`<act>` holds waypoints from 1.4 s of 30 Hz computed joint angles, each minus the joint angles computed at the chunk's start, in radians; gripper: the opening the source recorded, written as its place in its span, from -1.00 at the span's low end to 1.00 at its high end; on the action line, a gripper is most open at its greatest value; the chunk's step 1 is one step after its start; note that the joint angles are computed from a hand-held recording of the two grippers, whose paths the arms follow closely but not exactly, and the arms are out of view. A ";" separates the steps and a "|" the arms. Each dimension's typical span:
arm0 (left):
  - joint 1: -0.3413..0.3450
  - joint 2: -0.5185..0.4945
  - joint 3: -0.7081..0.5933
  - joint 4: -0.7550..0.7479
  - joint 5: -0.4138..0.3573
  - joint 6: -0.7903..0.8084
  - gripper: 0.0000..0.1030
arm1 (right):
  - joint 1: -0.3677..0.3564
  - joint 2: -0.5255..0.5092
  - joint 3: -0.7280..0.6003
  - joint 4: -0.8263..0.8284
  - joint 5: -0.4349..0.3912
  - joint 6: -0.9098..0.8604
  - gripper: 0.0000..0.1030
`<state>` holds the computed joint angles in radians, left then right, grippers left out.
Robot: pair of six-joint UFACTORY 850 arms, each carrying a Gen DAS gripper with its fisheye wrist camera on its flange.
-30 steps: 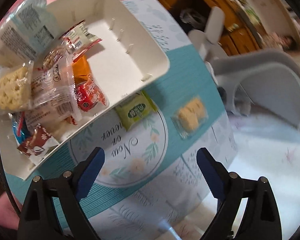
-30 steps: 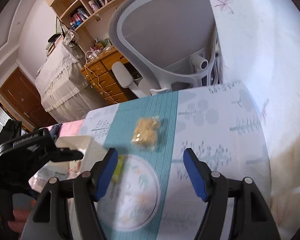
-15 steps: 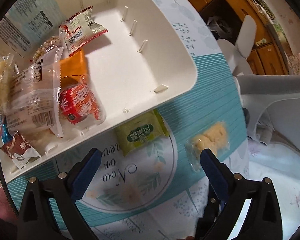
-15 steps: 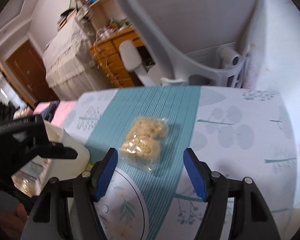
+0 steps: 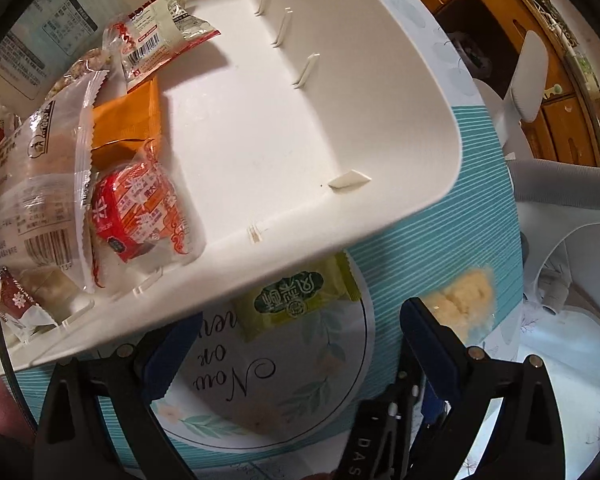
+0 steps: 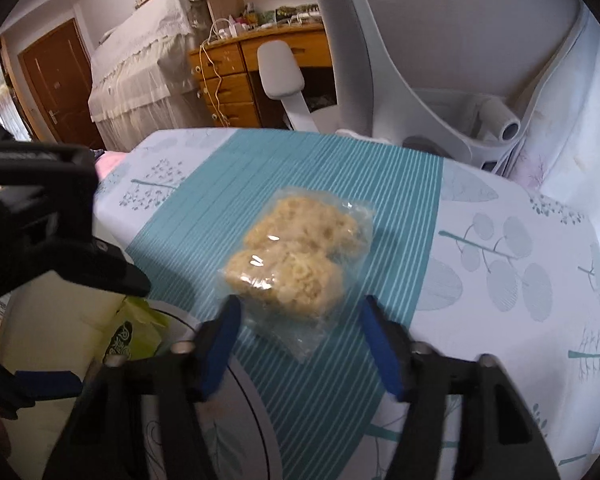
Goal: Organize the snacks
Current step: 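Grasp the green packet with the left gripper while the right grasps the rice-crisp pack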
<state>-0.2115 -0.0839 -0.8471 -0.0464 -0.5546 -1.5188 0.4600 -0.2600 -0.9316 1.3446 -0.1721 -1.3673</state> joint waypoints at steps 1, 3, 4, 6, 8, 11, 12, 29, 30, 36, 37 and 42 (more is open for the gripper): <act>-0.001 -0.007 -0.003 0.005 0.003 -0.006 0.92 | -0.003 -0.002 -0.002 -0.009 -0.011 0.012 -0.16; -0.005 -0.013 -0.005 0.014 0.005 -0.018 0.92 | -0.011 0.003 0.002 0.036 -0.032 -0.040 -0.28; -0.004 -0.020 -0.008 0.015 0.005 -0.021 0.92 | -0.015 0.004 0.003 0.059 -0.043 -0.072 -0.48; -0.003 -0.029 -0.011 0.024 0.009 -0.032 0.92 | -0.028 0.007 0.007 0.066 -0.069 -0.084 -0.61; -0.001 -0.046 -0.020 0.040 0.010 -0.048 0.92 | -0.039 0.008 0.007 0.048 -0.086 -0.058 -0.66; 0.003 -0.064 -0.025 0.049 0.005 -0.066 0.91 | -0.051 0.024 0.016 0.011 -0.089 -0.014 -0.70; 0.006 -0.068 -0.025 0.042 0.004 -0.064 0.88 | -0.055 0.032 0.021 0.006 -0.089 -0.012 -0.71; 0.015 -0.054 0.003 -0.063 -0.007 0.104 0.11 | -0.119 0.224 0.171 -0.300 -0.191 0.300 -0.80; 0.014 -0.047 0.011 -0.088 -0.015 0.129 0.08 | -0.119 0.238 0.182 -0.328 -0.196 0.325 -0.80; -0.002 0.004 0.061 -0.184 -0.091 0.241 0.06 | -0.132 0.338 0.255 -0.477 -0.260 0.496 -0.80; -0.007 0.019 0.074 -0.197 -0.107 0.263 0.06 | -0.134 0.351 0.263 -0.498 -0.273 0.524 -0.80; -0.040 0.092 0.121 -0.248 -0.162 0.350 0.06 | -0.150 0.436 0.310 -0.567 -0.364 0.649 -0.82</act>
